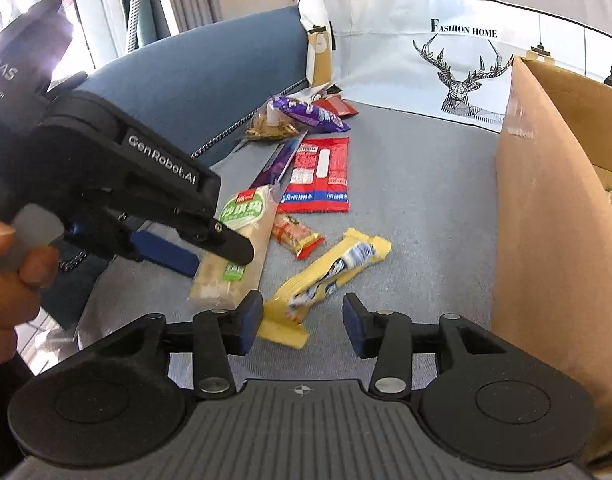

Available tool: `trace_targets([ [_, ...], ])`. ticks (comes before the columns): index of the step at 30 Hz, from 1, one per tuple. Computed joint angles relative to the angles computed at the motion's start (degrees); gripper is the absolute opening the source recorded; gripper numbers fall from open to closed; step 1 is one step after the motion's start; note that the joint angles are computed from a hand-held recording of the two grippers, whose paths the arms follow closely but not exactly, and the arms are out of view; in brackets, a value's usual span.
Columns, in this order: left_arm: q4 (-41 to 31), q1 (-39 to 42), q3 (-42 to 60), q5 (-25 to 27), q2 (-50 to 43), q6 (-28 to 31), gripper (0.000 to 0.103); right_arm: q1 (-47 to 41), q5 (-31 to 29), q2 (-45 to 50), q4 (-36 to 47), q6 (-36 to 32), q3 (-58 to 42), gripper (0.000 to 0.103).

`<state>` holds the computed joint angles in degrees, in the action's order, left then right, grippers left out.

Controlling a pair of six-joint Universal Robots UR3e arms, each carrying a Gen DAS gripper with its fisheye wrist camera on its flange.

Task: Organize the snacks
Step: 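Grasp the green-labelled peanut bar with the left tool, then grasp the yellow wafer stick with the right tool while left tool holds peanut bar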

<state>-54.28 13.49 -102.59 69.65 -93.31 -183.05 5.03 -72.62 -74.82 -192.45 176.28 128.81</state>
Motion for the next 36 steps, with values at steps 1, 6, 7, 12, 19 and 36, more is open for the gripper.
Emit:
trace_targets([
  [1,0.08,-0.13,0.19,0.13,-0.3,-0.23,0.052,0.23,-0.2,0.9,-0.63,0.47,-0.69,0.05],
  [6,0.27,-0.99,0.92,0.88,-1.37,-0.92,0.052,1.07,-1.58,3.99,-1.61,2.39,-3.41,0.052],
  [7,0.36,-1.25,1.08,1.17,-1.59,-1.1,0.052,1.05,-1.54,4.46,-2.0,2.68,-3.7,0.053],
  [12,0.71,-1.95,1.66,2.22,-2.41,-1.63,0.052,1.49,-2.75,5.61,-1.63,2.67,-4.94,0.057],
  [19,0.74,-2.45,1.85,2.91,-2.56,-2.01,0.052,2.44,-6.95,4.5,0.53,1.88,-4.81,0.056],
  [36,0.2,-3.07,3.08,2.31,-3.91,-2.3,0.052,2.96,-7.39,5.04,2.26,1.39,-6.14,0.048],
])
